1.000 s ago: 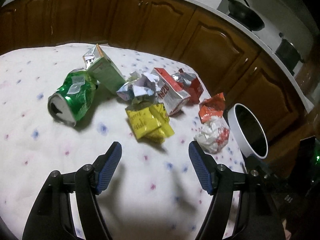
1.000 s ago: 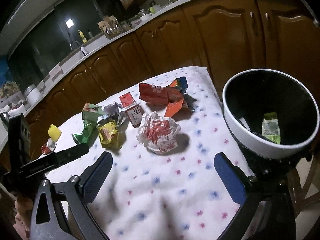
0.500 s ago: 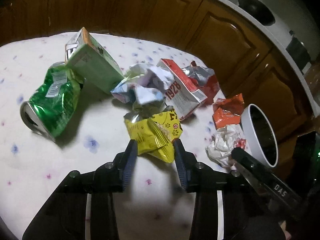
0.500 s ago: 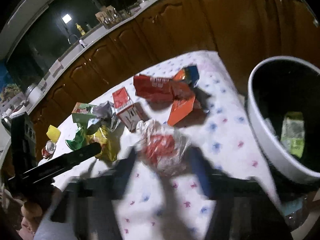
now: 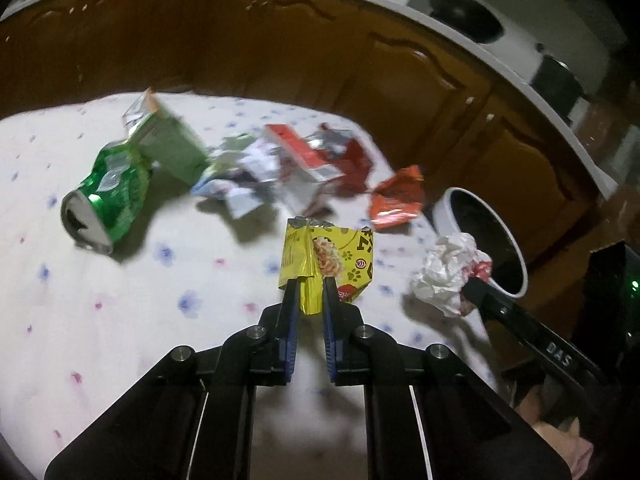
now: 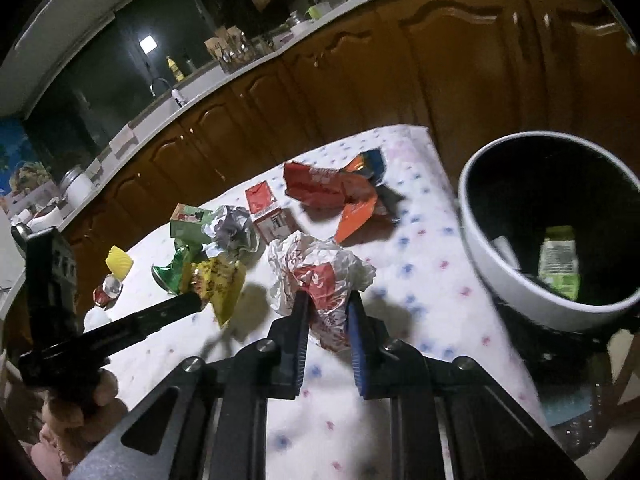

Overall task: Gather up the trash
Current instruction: 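Grasp the yellow snack bag with the left tool while the right tool grasps the crumpled red-white paper, then carry both items over the white bowl and open both tools to drop them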

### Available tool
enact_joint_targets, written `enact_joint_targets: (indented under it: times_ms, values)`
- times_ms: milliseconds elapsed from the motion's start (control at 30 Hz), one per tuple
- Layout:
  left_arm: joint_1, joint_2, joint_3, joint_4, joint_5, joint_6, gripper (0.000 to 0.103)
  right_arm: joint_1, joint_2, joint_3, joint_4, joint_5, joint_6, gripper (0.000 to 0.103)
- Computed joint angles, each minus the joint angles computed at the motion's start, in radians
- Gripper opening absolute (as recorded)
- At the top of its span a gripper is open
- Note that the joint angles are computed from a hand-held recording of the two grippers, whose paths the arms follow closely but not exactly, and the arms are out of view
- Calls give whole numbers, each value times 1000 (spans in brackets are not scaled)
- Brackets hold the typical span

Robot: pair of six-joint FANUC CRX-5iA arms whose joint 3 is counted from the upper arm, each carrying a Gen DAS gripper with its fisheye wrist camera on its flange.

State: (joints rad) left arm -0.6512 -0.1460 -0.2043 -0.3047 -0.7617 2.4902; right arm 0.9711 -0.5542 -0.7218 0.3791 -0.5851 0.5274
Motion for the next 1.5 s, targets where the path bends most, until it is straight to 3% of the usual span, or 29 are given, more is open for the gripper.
enact_joint_targets:
  times_ms: [800,1133,1500]
  values:
    - [-128,161,222,-29,-7,-101,10,-96,-244,-83,102,-150,-86,19]
    - [-146,263,352,-11,-22,-192,10,-206,-234,-59,67,-145,-2,19]
    - [-139,425,538,56,-69,-321,10,-352,-132,42,-73,-146,203,19]
